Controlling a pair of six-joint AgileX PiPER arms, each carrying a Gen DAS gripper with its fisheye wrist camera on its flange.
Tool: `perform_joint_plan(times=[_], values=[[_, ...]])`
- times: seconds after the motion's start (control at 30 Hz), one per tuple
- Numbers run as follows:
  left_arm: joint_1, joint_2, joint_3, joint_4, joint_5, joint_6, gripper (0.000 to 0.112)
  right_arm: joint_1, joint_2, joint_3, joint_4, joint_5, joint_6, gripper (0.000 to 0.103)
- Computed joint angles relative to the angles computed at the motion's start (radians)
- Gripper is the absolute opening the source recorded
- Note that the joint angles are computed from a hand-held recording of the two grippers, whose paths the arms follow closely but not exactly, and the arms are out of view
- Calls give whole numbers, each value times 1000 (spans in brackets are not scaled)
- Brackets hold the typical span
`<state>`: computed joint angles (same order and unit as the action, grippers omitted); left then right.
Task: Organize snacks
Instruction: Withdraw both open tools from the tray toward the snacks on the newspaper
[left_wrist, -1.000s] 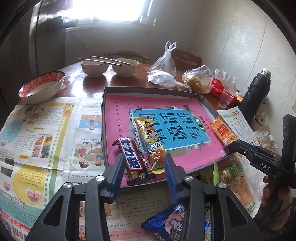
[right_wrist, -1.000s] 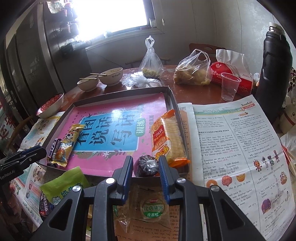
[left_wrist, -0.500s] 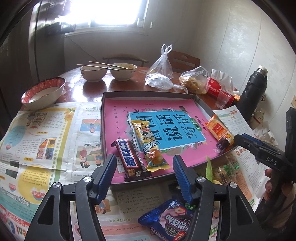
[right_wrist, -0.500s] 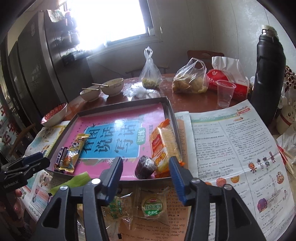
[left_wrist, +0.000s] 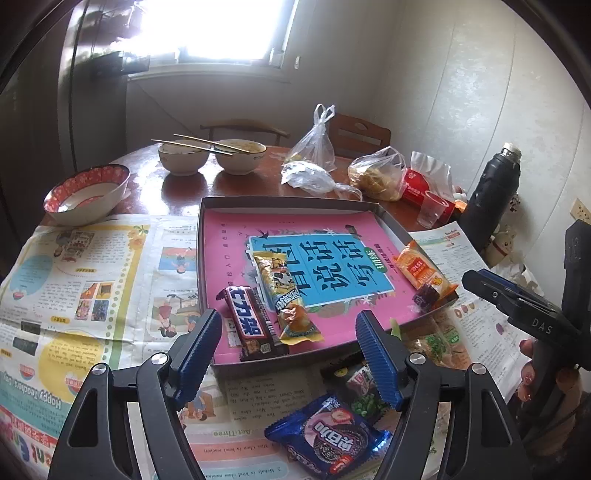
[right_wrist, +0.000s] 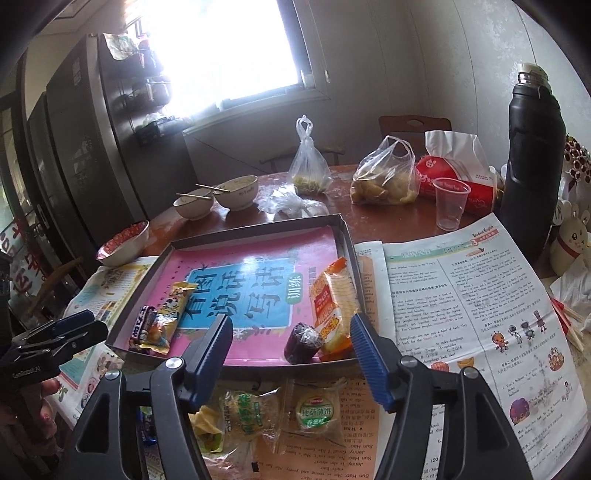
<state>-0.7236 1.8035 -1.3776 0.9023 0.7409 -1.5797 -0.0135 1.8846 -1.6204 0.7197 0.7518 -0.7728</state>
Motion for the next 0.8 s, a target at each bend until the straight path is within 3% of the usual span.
perform_joint_plan(times=[0.13,0.23,0.8], values=[[3,-30,37,16,-45,-47,77,-6,-33,39,38,-12,-40,69],[-5,-43,46,30,-36,-66,77,-12,-51,57,61,-9,-59,73],[-37,-67,85,27,-77,-78,78,-13,-124,138,93,14,-111,74]])
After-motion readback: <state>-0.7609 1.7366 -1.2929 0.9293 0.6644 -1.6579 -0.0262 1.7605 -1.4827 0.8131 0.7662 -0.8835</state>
